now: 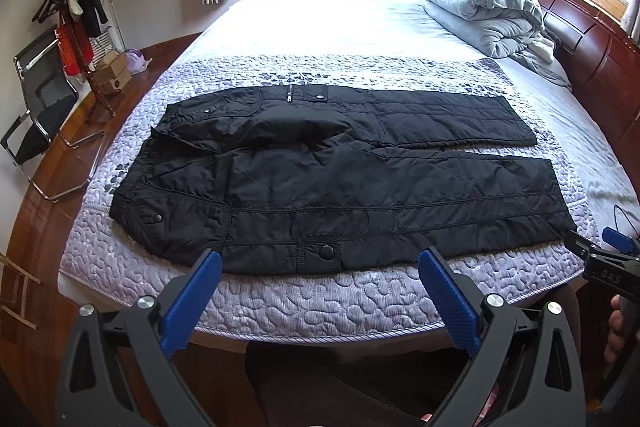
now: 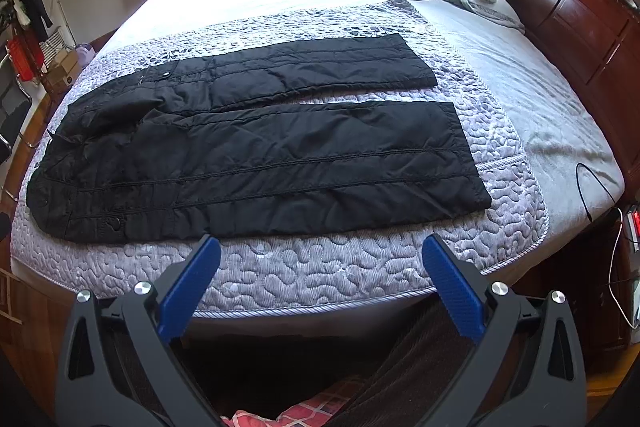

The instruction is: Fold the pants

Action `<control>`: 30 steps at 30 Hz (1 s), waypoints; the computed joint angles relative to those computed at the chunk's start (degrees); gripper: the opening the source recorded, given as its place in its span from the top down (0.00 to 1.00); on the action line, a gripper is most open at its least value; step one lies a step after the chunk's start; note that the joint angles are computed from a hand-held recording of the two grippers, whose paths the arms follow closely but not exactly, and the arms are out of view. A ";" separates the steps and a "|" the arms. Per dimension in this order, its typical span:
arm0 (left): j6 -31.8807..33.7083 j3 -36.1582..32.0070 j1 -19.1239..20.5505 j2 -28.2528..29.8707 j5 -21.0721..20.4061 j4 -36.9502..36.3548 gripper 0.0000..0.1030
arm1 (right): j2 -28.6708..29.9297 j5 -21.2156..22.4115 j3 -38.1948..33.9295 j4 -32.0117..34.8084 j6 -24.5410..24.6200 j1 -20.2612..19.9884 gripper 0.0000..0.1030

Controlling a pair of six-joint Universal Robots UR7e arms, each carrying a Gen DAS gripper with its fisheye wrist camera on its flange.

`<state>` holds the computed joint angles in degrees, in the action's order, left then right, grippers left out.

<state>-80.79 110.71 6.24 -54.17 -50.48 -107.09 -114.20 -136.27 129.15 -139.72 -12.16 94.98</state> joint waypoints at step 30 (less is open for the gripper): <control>1.64 -0.88 0.81 0.73 -0.36 -0.98 0.04 | 0.75 0.30 -0.18 0.06 0.34 -0.71 0.02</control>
